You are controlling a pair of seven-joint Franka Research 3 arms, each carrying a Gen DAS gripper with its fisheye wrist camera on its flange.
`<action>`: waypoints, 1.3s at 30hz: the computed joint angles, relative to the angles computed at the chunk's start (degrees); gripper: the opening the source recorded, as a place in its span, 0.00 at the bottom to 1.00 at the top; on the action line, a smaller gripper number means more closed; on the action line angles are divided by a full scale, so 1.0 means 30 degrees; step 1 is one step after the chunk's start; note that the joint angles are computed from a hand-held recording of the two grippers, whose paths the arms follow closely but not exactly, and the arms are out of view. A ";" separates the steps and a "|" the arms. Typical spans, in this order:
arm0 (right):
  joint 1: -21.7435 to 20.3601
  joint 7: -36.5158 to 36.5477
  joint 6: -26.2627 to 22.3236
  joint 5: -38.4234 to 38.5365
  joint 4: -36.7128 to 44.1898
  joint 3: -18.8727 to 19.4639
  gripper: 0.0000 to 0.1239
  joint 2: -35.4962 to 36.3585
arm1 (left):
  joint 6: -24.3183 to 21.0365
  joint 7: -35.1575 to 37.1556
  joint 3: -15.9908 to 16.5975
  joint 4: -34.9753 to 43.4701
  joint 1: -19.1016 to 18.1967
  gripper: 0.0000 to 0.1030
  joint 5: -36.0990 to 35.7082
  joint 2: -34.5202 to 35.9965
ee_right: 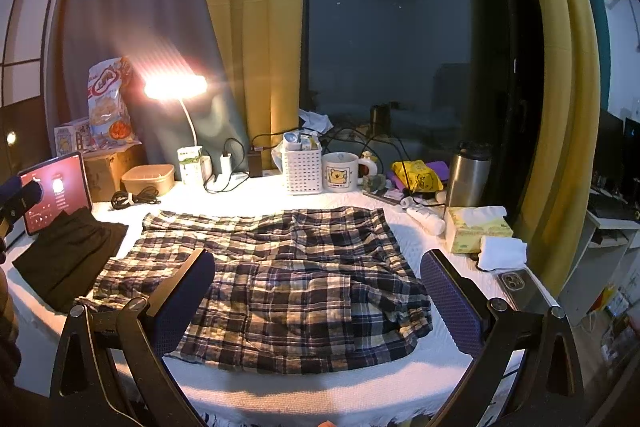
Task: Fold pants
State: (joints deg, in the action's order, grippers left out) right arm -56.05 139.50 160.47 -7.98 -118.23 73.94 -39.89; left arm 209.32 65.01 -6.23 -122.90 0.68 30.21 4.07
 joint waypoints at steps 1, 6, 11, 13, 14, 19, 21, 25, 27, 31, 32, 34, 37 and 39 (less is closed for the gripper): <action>-0.0018 0.0030 -0.0015 0.0001 0.0022 0.0021 0.83 -0.0008 | 0.0048 0.0041 0.0004 -0.0012 -0.0004 0.98 -0.0059 0.0016; -0.0090 0.0061 0.0004 0.0020 0.0050 0.0083 0.83 -0.0064 | 0.0261 0.0259 0.0019 -0.0173 -0.0034 0.98 -0.0389 -0.0003; -0.0115 0.0026 -0.0029 0.0067 0.0080 0.0115 0.83 -0.0046 | 0.0280 0.0205 0.0036 -0.0217 0.0025 0.98 -0.0227 -0.0044; -0.0110 0.0009 -0.0013 0.0075 0.0069 0.0105 0.83 -0.0063 | 0.0333 0.0168 0.0042 -0.0245 0.0045 0.98 -0.0196 -0.0052; -0.0112 0.0003 -0.0013 0.0084 0.0068 0.0106 0.83 -0.0067 | 0.0361 0.0238 0.0048 -0.0274 0.0032 0.98 -0.0285 -0.0062; -0.0091 -0.0024 -0.0034 0.0108 0.0076 0.0085 0.83 -0.0068 | 0.0360 0.0183 0.0041 -0.0312 0.0044 0.98 -0.0230 -0.0095; -0.0069 -0.0038 -0.0032 0.0111 0.0066 0.0060 0.83 -0.0065 | 0.0332 0.0082 0.0045 -0.0314 0.0071 0.98 -0.0121 -0.0122; 0.0011 -0.0075 -0.0089 0.0095 0.0064 -0.0009 0.83 -0.0042 | 0.0333 0.0182 0.0047 -0.0323 0.0044 0.98 -0.0236 -0.0121; -0.0046 -0.0019 -0.0066 0.0084 0.0070 0.0048 0.83 -0.0071 | 0.0337 0.0166 0.0049 -0.0326 0.0049 0.98 -0.0237 -0.0125; -0.0021 -0.0017 -0.0085 0.0077 0.0073 0.0027 0.83 -0.0056 | 0.0344 0.0141 0.0051 -0.0324 0.0063 0.98 -0.0177 -0.0122; -0.0075 0.0006 -0.0094 0.0075 0.0109 0.0093 0.83 -0.0047 | 0.0352 0.0140 0.0055 -0.0330 0.0067 0.98 -0.0175 -0.0125; -0.0060 0.0003 -0.0082 0.0080 0.0092 0.0078 0.83 -0.0071 | 0.0337 0.0101 0.0053 -0.0312 0.0075 0.98 -0.0133 -0.0120; -0.0063 -0.0002 -0.0077 0.0068 0.0085 0.0086 0.83 -0.0066 | 0.0360 0.0029 0.0058 -0.0348 0.0096 0.98 -0.0061 -0.0143; 0.0034 -0.0053 -0.0099 0.0086 0.0046 -0.0009 0.83 -0.0041 | 0.0372 -0.0037 0.0066 -0.0367 0.0118 0.98 0.0018 -0.0162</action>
State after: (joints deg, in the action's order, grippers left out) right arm -55.95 139.34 160.17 -7.72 -118.10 73.91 -40.02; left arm 210.43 64.90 -6.03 -124.00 1.04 30.26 3.59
